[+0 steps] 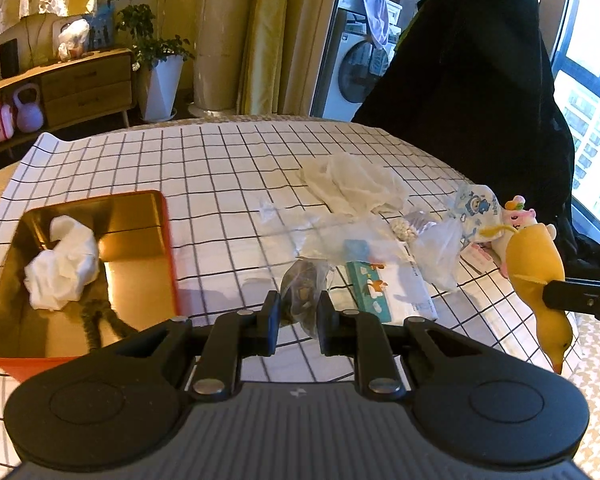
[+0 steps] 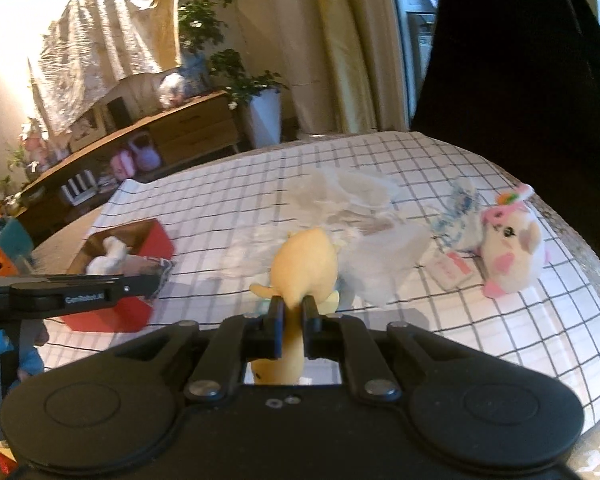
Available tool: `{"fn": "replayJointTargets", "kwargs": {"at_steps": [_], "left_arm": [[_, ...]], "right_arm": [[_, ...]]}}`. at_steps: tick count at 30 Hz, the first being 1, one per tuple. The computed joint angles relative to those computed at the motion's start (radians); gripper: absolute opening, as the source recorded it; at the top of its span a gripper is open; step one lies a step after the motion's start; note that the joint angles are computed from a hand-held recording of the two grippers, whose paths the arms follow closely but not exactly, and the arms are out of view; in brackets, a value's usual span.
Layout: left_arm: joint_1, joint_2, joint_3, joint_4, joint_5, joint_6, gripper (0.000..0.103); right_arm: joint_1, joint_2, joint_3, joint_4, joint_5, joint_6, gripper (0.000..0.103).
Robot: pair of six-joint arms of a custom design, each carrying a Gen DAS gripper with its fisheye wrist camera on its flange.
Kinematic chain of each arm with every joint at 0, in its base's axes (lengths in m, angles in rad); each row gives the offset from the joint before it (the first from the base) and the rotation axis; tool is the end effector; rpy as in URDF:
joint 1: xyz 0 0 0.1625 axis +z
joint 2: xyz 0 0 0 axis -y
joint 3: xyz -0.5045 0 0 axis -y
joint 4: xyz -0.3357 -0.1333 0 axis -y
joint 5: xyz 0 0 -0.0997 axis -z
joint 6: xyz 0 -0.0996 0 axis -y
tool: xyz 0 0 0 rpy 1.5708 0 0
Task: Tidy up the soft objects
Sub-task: 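Carry the tea bag and yellow duck over the tin box with both tools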
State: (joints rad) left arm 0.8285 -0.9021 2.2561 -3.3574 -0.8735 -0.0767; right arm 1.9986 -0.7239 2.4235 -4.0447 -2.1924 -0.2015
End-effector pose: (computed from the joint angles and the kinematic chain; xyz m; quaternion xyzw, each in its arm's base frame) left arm -0.1977 -0.5073 0.2030 0.2306 0.8915 -0.3179 0.2258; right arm 0.2605 -0.3898 0.1755 0.1631 -0.8741 0.3891 0.2408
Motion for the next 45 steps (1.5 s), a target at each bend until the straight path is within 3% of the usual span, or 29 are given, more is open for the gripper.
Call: {"fn": "replayJointTargets", "kwargs": {"at_steps": [22,45], "left_arm": [[0.061,-0.185,0.013,0.07,0.025,0.082,0.018],[0.203,-0.269,-0.08,0.25,0.07,0.178,0.019]], "right_arm": [[0.126,0.095,-0.249,0.26,0.056,-0.002,0.008],[0.138,0.24,-0.569,0.552,0.137,-0.011,0.008]]}}
